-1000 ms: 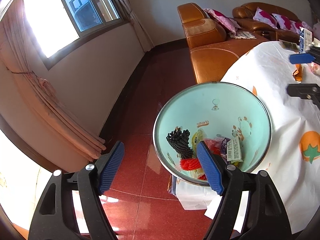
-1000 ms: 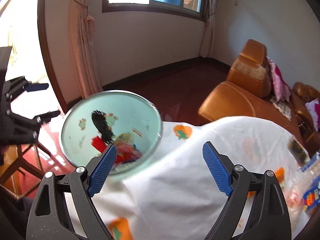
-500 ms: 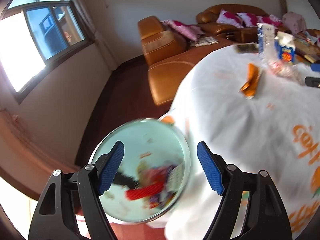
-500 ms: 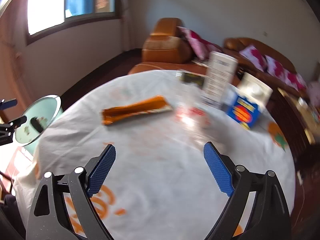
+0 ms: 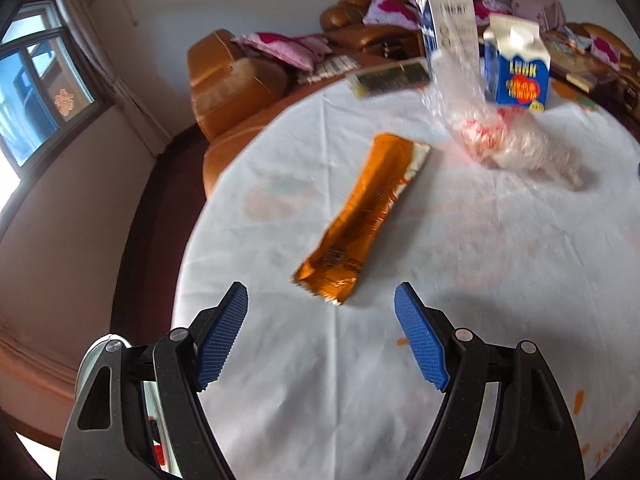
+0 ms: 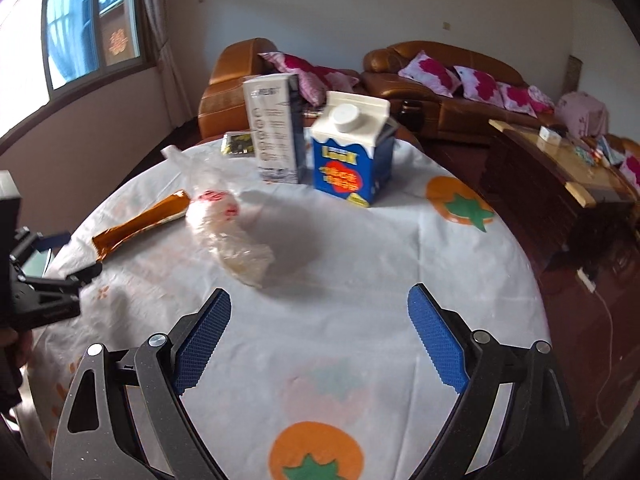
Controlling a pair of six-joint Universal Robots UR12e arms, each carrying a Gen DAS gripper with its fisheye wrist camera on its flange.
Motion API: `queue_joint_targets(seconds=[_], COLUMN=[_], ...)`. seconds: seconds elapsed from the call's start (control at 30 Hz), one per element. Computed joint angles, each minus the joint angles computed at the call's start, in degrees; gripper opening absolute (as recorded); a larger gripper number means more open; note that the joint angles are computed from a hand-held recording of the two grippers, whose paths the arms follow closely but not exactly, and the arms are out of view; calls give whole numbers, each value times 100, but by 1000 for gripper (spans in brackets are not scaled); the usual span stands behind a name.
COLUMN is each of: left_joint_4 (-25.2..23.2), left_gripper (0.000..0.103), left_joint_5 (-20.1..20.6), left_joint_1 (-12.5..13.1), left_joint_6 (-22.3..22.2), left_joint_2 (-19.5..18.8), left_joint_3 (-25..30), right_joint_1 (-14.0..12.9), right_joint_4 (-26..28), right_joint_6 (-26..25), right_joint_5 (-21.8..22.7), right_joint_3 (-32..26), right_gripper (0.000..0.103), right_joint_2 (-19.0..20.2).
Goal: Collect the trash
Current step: 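Grasp the orange snack wrapper with the left tool and lift it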
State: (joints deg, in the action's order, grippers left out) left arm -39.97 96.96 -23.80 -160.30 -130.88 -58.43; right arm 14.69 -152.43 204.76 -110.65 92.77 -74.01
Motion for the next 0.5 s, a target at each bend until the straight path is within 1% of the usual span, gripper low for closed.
queue_joint_targets(seconds=[0.03, 0.07, 0.1, 0.13, 0.17, 0.2, 0.23, 0.3, 0.43, 0.47, 0.5], left_joint_4=[-75, -42, -131, -185, -221, -250, -277, -195, -59, -9, 15], left_gripper=[73, 71, 65, 55, 50, 41, 37, 32, 16, 15, 11], left_joint_5=[27, 7, -2, -11, 20, -3, -29, -24, -66, -87, -117], left_joint_1=[-10, -11, -13, -13, -20, -16, -12, -10, 21, 37, 52], left_joint_6=[19, 24, 66, 97, 147, 196, 229, 341, 469, 501, 528], left_joint_2=[-55, -83, -125, -153, -177, -193, -200, -194, -147, -113, -93], left_joint_3=[88, 120, 211, 275, 319, 350, 355, 318, 235, 181, 155], right_joint_1=[-19, -30, -42, -52, -54, -52, -55, -52, -30, -21, -15], right_joint_4=[-8, -14, -40, -71, -74, -72, -81, -72, -40, -25, 4], right_joint_6=[28, 49, 50, 36, 21, 8, -9, -27, -60, -77, -98], right_joint_5=[11, 25, 55, 93, 111, 130, 170, 210, 261, 264, 269], right_joint_3=[3, -11, 1, 11, 1, -15, -28, -59, -134, -160, -197], right_gripper=[89, 89, 89, 89, 89, 89, 89, 89, 89, 89, 89], right_joint_2=[-3, 9, 4, 3, 12, 25, 41, 71, 124, 138, 155])
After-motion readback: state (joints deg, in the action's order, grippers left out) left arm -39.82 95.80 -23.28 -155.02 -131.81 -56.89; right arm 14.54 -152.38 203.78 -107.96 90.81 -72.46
